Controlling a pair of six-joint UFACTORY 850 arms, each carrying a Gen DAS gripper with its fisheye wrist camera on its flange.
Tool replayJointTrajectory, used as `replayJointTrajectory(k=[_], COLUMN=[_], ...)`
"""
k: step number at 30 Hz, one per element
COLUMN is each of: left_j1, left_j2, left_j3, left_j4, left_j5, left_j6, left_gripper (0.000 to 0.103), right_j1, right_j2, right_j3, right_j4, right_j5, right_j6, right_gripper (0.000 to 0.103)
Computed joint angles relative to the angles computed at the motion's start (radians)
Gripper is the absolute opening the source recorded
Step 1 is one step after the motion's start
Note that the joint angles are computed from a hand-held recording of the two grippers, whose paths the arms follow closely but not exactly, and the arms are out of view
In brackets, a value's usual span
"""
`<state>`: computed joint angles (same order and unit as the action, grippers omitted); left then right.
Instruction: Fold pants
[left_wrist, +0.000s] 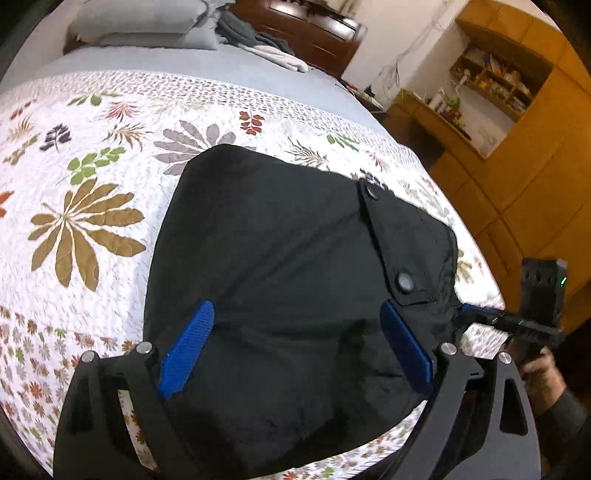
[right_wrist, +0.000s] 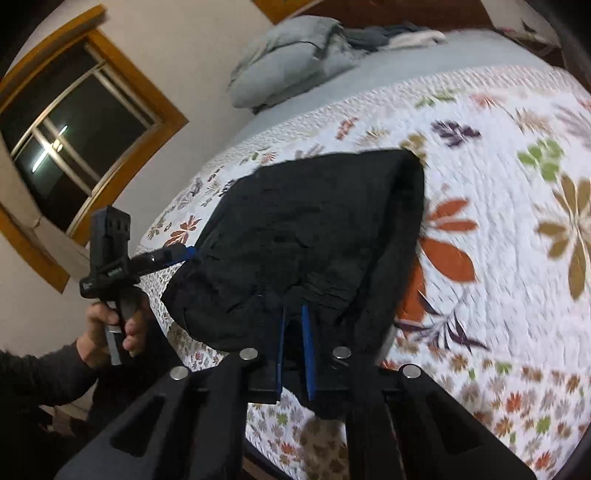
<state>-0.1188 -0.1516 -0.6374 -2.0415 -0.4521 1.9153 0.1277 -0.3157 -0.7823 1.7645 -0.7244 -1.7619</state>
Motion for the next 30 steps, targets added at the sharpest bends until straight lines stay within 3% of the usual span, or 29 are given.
replayJointTrajectory(k=[2,5,8,11,14,18,19,20,21,22,24,27,30], left_j1=[-0.012,0.020,0.044,0.061,0.105,0.210,0.231,0.261,0.289,0.324,0.350,0.368,0.365], left_j2=[0.001,0.011,0.019,0.019,0.018,-0.005,-0.015,-0.034,-0.058,-0.104,-0.170,-0.248,-0.315], left_j3=[0.000,0.011,0.023,0.021,0.017,-0.025,-0.038,-0.058,-0.083,-0.128,-0.202,-0.286,-0.349], left_j4=[-0.036,-0.013,-0.028,-0.004,0.062,0.259,0.292,0.341,0.398,0.482,0.604,0.706,0.774], left_j5=[0.017,-0.029,-0.072,-0.077,-0.121,-0.200,-0.215,-0.247,-0.290,-0.363,-0.440,-0.525,-0.589], left_j6=[0.055,0.029,-0.001,-0.025,-0.092,-0.290,-0.326,-0.382,-0.449,-0.550,-0.666,-0.756,-0.807], left_gripper=[0.095,0.095,0.095,0.095,0.095,0.095,0.095,0.095,0.096,0.096,0.098,0.099,0.100], right_j1=[-0.004,-0.013,-0.019,-0.012,0.007,-0.011,-0.019,-0.027,-0.035,-0.041,-0.069,-0.097,-0.122], right_j2=[0.026,0.046,-0.032,-0.132,-0.205,-0.173,-0.155,-0.133,-0.111,-0.087,-0.048,-0.024,-0.039], right_j3=[-0.001,-0.033,-0.125,-0.225,-0.294,-0.256,-0.237,-0.215,-0.191,-0.167,-0.117,-0.082,-0.071], right_j4=[0.006,0.064,0.094,0.041,-0.060,0.008,0.028,0.034,0.037,0.036,0.029,-0.052,-0.118], right_j5=[-0.023,-0.046,-0.064,-0.003,0.087,0.029,0.020,0.017,0.019,0.026,-0.005,-0.012,-0.042], right_j6=[0.013,0.031,0.118,0.242,0.352,0.319,0.303,0.300,0.305,0.319,0.356,0.484,0.598], right_gripper=[0.013,0.015,0.016,0.012,0.008,0.012,0.019,0.039,0.052,0.070,0.078,0.098,0.100])
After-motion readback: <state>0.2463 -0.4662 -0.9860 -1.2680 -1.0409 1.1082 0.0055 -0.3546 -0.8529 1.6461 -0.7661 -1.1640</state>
